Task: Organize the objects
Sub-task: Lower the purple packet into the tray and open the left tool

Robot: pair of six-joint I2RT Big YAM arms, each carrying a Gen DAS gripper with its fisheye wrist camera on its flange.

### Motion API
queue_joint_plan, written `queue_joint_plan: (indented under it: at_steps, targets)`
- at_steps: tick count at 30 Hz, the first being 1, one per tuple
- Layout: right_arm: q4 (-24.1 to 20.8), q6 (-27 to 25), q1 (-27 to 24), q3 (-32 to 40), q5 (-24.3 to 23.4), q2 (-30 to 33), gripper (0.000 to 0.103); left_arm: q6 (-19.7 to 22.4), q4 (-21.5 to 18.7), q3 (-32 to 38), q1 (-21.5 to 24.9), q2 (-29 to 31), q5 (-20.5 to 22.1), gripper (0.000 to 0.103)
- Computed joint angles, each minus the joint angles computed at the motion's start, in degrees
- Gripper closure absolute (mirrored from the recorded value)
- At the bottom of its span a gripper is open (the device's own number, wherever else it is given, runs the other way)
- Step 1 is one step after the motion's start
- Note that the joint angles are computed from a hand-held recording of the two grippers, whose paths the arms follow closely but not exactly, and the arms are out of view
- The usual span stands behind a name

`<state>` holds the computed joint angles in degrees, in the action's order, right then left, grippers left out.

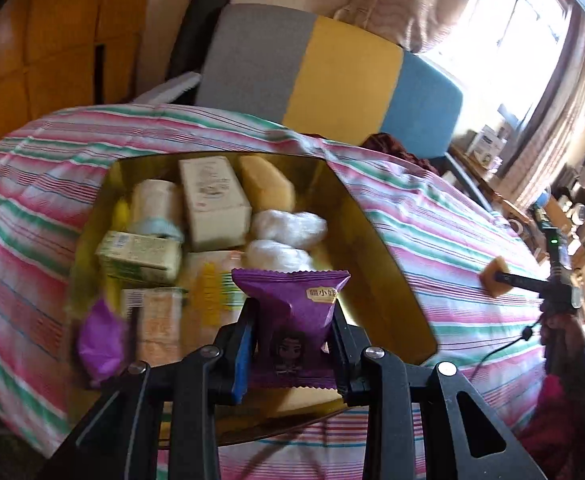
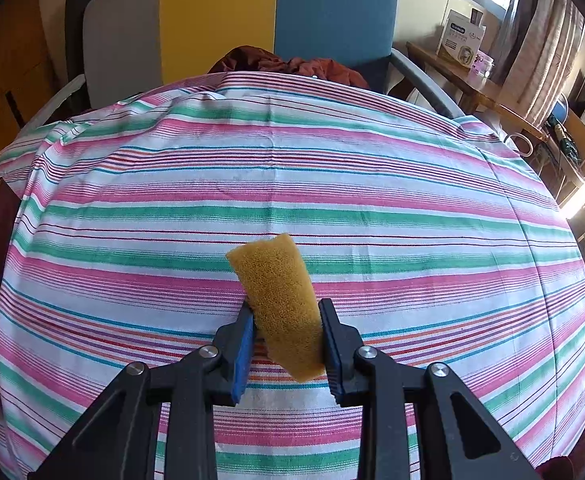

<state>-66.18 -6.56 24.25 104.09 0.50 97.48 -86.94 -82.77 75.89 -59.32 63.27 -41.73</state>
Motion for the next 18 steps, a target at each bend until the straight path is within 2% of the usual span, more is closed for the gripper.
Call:
queue_joint_plan:
  at_steps: [3, 6, 9, 18]
  targets:
    - [-0.01, -0.06, 0.14, 0.04, 0.26, 0.01, 0.073, 6.96, 5.38, 1.69, 2.36, 1.82, 1.77, 0.07]
    - [-0.06, -0.15, 0.13, 0.13, 0.3, 0.07, 0.073, 11.49, 7.45, 3.62, 4.54, 4.37, 3.95, 0.07]
    - [-0.07, -0.25, 0.26, 0.19, 0.46, 0.1, 0.073, 12.85, 9.85, 3.44, 6.61, 5.55, 7.76, 0.07]
    - [-0.38, -0.42, 0.38, 0.55, 0.72, 0.28, 0.073, 16.35, 9.74, 3.66, 7.94, 8.69, 13.0, 0.069]
